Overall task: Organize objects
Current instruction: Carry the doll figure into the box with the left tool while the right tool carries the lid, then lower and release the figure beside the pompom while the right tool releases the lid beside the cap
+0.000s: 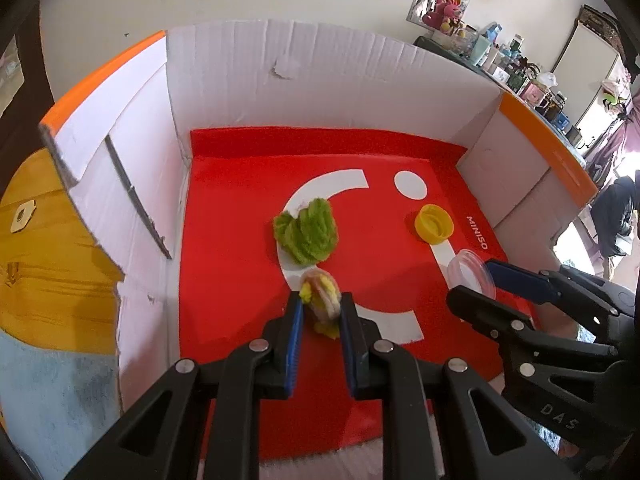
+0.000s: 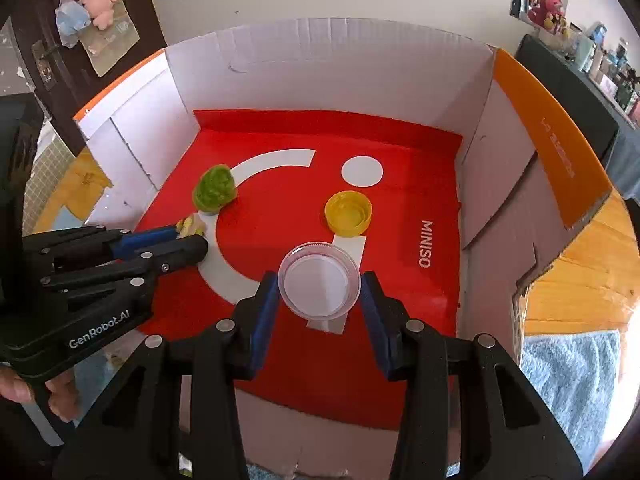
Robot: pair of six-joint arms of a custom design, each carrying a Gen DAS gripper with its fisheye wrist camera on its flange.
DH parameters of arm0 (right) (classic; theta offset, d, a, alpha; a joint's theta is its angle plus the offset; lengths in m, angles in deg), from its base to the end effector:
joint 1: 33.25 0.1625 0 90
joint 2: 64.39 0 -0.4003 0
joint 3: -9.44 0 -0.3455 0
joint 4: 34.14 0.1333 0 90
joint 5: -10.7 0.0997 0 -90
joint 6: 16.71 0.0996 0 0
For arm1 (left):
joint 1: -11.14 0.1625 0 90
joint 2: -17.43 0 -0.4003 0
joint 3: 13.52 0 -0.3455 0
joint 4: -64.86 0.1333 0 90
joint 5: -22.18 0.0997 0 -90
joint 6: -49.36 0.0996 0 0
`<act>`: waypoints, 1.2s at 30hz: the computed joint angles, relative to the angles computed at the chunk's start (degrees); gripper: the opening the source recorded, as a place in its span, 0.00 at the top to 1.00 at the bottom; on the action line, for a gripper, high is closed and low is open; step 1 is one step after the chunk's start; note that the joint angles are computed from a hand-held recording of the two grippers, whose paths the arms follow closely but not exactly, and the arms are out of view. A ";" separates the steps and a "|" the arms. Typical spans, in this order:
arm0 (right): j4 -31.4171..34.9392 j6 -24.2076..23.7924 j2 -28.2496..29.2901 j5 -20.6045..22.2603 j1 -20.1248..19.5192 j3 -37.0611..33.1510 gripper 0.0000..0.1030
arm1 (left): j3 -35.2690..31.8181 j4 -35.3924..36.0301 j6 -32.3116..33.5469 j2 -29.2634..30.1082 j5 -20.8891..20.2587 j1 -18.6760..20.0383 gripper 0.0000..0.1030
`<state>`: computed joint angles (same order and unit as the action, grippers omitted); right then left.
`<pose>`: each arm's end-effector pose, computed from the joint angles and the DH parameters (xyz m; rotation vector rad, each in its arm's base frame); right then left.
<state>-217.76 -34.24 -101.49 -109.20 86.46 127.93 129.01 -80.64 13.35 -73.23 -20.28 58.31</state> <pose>0.3139 -0.3813 -0.0009 0.9824 -2.4338 0.3538 -0.0608 -0.3697 0.2302 0.1110 2.4345 -0.7412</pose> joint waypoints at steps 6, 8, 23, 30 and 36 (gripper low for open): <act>-1.00 -0.50 1.08 -1.24 0.10 -0.74 0.62 | -1.10 -1.36 1.57 1.07 0.03 1.26 0.82; -1.37 -0.68 1.46 -1.53 0.00 -0.93 0.62 | -1.32 -1.77 1.87 1.39 0.15 1.56 0.82; -3.82 -2.02 2.83 -1.63 -1.54 -1.84 0.61 | -1.73 -3.92 2.76 2.61 0.46 2.33 0.82; -3.62 -1.95 3.16 -1.35 -1.54 -2.30 0.61 | -1.88 -4.21 2.88 2.95 0.51 2.38 0.82; -2.79 -1.83 2.56 -0.73 -1.66 -2.19 0.61 | -1.78 -4.53 3.01 3.06 0.59 2.32 0.82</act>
<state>-220.55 -36.08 -98.94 -109.93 84.80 125.74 127.23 -85.16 16.37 -70.17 -19.69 60.63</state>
